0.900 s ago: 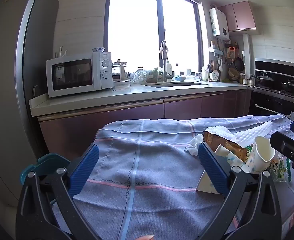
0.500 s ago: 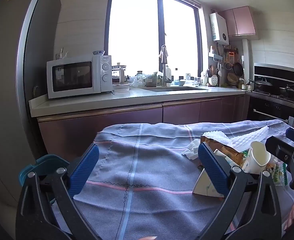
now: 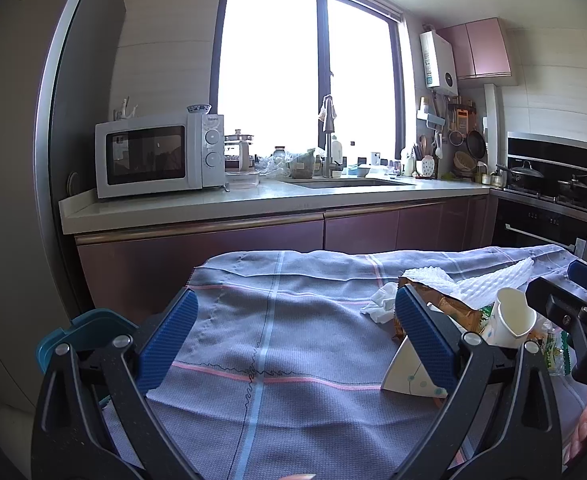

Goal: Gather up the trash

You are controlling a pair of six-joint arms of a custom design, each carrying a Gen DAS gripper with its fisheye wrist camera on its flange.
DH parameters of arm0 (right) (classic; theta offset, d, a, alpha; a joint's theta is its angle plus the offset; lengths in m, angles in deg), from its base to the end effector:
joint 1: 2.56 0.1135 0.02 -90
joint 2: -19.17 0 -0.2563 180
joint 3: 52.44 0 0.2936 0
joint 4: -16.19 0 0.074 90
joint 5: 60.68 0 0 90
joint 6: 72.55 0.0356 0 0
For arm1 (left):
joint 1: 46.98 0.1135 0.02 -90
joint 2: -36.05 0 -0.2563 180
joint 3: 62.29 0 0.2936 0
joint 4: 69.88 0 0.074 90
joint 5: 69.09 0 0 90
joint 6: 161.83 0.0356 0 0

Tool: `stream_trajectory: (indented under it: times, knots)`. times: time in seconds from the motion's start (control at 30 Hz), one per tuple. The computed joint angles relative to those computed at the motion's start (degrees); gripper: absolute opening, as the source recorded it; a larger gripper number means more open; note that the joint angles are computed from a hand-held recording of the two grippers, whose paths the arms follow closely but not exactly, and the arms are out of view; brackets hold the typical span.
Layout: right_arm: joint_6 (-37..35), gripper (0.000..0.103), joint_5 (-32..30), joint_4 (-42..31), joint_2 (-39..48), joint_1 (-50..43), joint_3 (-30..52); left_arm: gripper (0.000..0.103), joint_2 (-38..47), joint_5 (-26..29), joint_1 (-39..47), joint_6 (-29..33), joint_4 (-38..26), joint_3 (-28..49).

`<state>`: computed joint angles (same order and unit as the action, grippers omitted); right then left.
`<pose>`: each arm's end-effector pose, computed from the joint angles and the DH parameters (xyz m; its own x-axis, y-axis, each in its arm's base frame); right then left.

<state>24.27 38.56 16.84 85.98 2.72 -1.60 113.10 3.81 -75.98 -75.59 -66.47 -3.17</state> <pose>0.3058 0.0225 0.2395 -0.2537 0.0943 -0.9627 0.0942 0.9929 0.0724 0.3081 -0.1588 0.2458 -0.2329 0.0574 -0.9708 0.1996 0.9798 0.0101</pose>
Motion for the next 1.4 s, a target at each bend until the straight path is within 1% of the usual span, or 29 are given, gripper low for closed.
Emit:
stream_trajectory:
  times: [0.37,1.4]
  knots:
    - [-0.24,0.097,0.07,0.52,0.01,-0.18,-0.25,0.097,-0.50,-0.49,-0.32,0.13,2.04,-1.32]
    - [0.32,0.097,-0.73,0.33,-0.50,-0.78,-0.71,0.097,-1.59,-1.40,-0.87,0.29,2.66,-2.29]
